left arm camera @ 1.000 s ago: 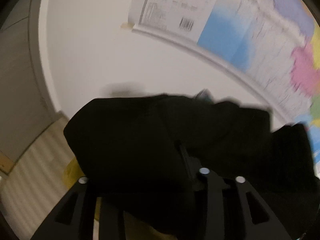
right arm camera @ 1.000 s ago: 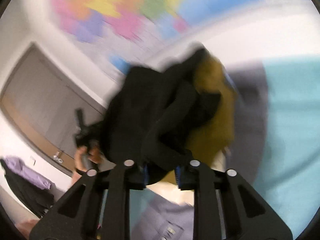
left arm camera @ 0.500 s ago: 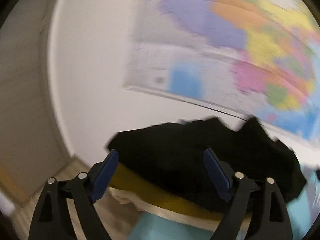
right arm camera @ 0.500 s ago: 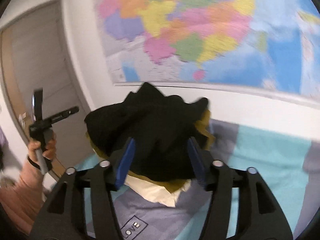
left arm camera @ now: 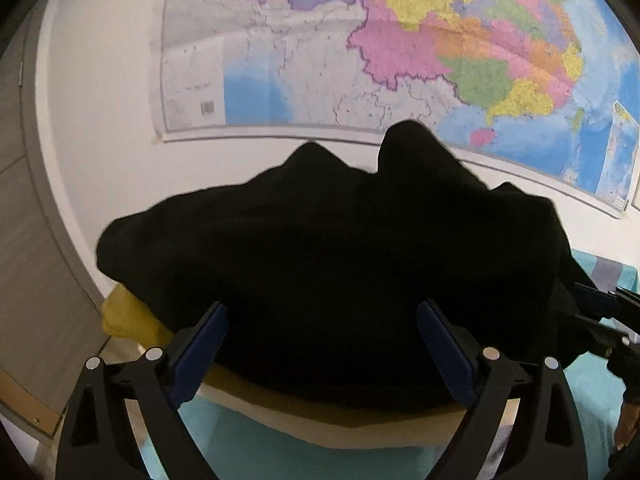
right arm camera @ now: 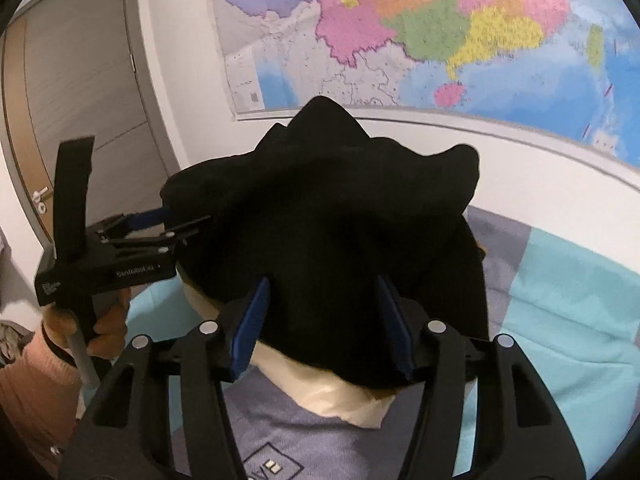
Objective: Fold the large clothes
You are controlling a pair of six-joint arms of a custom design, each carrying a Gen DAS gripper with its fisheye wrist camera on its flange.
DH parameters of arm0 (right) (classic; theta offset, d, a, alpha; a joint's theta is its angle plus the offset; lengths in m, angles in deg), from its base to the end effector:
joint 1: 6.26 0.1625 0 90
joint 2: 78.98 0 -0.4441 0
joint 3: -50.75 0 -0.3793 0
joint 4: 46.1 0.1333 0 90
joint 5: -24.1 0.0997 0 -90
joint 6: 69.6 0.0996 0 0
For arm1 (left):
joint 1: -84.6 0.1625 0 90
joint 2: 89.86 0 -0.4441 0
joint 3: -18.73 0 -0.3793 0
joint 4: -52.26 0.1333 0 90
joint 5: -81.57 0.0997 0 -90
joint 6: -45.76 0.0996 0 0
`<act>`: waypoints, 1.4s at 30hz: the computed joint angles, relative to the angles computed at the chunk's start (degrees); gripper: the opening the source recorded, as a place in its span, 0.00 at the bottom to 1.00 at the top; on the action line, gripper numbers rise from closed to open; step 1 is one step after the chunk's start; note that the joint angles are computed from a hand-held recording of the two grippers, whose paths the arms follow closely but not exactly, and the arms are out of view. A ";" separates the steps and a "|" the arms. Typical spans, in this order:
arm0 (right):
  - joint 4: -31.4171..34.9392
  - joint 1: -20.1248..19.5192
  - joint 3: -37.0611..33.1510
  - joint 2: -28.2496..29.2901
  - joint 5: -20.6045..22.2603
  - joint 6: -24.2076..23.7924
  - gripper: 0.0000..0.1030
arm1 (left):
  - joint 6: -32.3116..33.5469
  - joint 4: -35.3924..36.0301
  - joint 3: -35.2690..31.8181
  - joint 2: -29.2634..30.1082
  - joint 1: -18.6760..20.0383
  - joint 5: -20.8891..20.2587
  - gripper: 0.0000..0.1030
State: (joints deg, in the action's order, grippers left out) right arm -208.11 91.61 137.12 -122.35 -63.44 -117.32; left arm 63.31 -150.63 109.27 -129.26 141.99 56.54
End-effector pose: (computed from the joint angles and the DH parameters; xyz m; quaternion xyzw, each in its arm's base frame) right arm 0.2370 -0.7099 0.1701 0.4561 -0.8537 0.2425 0.0658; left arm -0.1703 -0.6810 0.2169 0.0573 0.7726 -0.4895 0.4003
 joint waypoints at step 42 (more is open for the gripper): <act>-11.09 -3.21 22.08 -11.72 0.75 -5.69 0.95 | -54.97 32.46 20.02 -3.83 -11.59 19.33 0.94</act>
